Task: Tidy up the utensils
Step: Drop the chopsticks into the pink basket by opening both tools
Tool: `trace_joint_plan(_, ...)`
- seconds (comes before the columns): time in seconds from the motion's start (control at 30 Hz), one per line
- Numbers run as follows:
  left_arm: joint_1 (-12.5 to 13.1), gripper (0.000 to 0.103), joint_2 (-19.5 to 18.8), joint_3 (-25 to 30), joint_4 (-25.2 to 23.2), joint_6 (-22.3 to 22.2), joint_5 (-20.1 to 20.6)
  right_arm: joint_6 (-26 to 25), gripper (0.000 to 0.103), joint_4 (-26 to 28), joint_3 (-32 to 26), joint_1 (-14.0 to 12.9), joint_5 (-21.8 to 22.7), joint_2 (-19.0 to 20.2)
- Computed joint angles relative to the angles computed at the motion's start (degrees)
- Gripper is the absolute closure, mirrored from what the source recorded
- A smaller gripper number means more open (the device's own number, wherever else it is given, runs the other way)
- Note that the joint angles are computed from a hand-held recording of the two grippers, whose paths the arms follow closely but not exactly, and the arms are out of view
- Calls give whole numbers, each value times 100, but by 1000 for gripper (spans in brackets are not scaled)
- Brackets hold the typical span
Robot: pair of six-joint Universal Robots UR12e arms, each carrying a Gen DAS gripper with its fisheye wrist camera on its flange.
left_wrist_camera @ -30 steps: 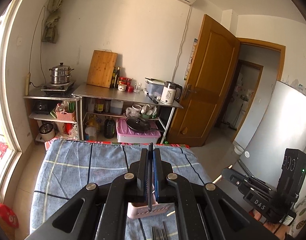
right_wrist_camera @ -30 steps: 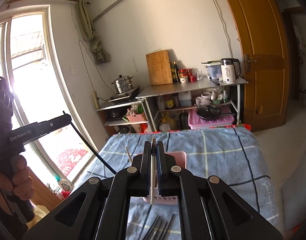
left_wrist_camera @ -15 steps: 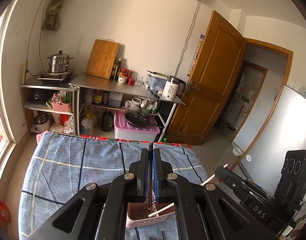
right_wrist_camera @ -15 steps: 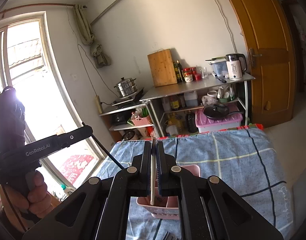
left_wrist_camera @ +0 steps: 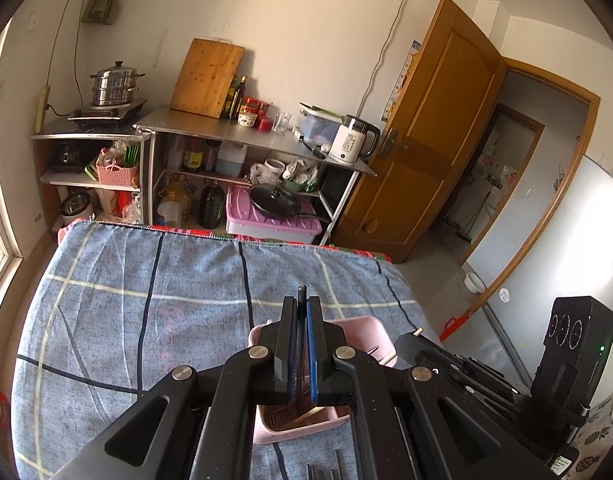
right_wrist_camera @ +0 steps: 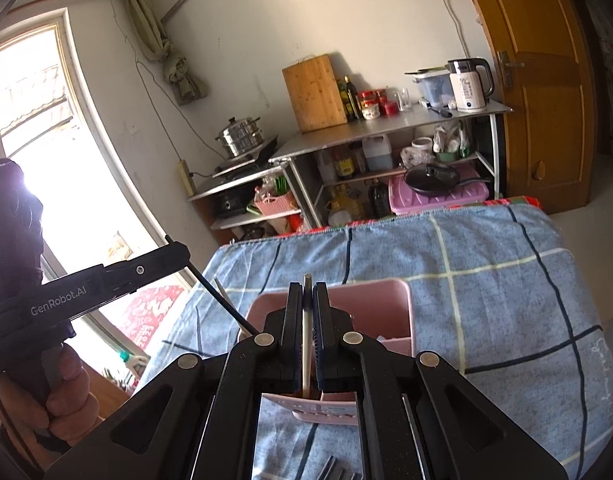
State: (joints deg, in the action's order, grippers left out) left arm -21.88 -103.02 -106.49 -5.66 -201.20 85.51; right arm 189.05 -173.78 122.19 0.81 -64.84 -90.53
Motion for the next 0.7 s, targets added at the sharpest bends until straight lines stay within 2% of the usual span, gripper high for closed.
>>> trace_joint_plan(0.2, -17, 98, -30, -60, -25, 101, 143, -250, 98, 304, -28, 42, -19, 53)
trace_joint_plan(0.3, -31, 91, 7, -103, 0, 150, 278, -317, 96, 292, -8, 36, -83, 17)
trace_joint_plan(0.43, -44, 83, 105, -214, 149, 164, 437, -327, 92, 239, 48, -19, -124, -94)
trace_joint_plan(0.7, -189, 82, 437, -591, 471, 296, 856, -467, 91, 237, 268, -135, -159, -466)
